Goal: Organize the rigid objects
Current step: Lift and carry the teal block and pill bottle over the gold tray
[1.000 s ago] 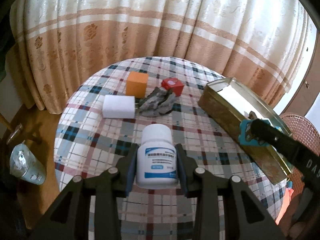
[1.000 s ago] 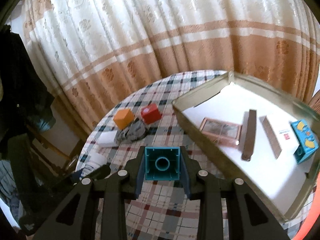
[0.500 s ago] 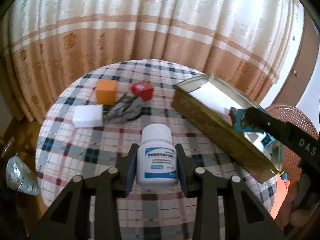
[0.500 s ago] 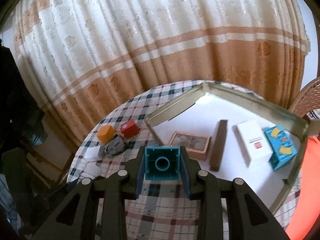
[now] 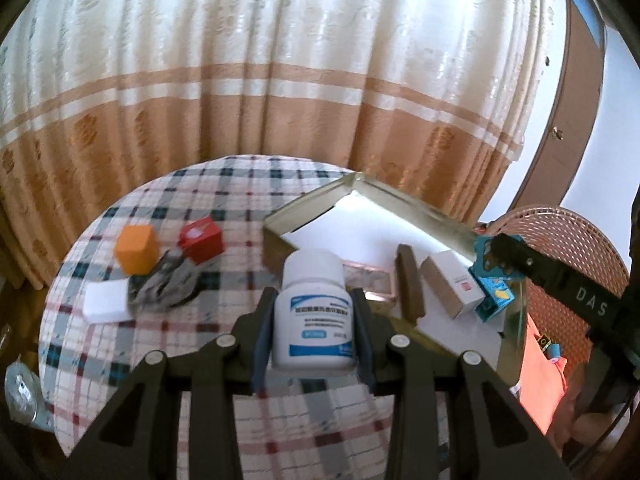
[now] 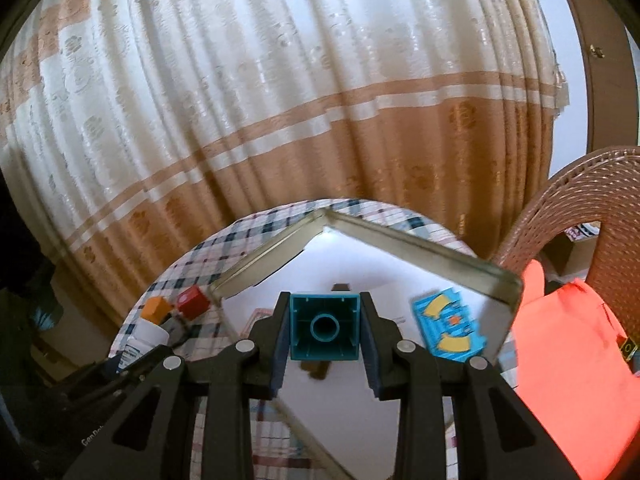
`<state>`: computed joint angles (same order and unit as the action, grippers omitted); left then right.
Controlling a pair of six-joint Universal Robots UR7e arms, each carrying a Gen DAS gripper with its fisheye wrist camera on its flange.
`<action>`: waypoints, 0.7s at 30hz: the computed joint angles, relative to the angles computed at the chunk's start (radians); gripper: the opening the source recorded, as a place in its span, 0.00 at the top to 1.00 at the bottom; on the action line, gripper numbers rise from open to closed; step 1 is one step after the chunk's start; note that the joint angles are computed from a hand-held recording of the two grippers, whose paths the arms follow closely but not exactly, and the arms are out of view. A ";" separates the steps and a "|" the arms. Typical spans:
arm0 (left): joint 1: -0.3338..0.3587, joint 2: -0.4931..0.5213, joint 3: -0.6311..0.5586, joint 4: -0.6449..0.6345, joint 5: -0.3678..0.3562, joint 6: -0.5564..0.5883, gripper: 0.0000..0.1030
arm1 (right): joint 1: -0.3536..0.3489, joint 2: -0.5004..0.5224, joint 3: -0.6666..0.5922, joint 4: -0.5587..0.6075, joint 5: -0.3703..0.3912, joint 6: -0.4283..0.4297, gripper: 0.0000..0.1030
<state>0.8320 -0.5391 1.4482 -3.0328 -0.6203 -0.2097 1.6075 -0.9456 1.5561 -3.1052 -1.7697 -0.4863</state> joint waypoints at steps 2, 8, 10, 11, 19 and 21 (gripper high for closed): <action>0.000 0.018 -0.034 0.000 -0.008 0.025 0.66 | -0.004 0.001 -0.012 -0.001 -0.002 -0.001 0.67; 0.006 0.086 -0.164 0.031 -0.008 0.097 0.66 | -0.003 0.035 -0.098 0.030 -0.010 -0.019 0.67; 0.011 0.110 -0.214 0.047 -0.010 0.120 0.66 | 0.000 0.053 -0.137 0.052 -0.007 -0.024 0.67; 0.014 0.118 -0.233 0.055 -0.010 0.122 0.66 | 0.001 0.063 -0.154 0.058 -0.011 -0.032 0.67; 0.043 0.216 -0.441 0.116 -0.019 0.180 0.66 | 0.010 0.148 -0.313 0.139 -0.031 -0.036 0.67; 0.053 0.247 -0.500 0.129 -0.019 0.194 0.66 | 0.010 0.172 -0.353 0.159 -0.039 -0.034 0.67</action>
<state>0.8852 -0.2923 0.9484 -2.9037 -0.6398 -0.0157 1.6180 -0.7732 1.2029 -2.9460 -1.8086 -0.5203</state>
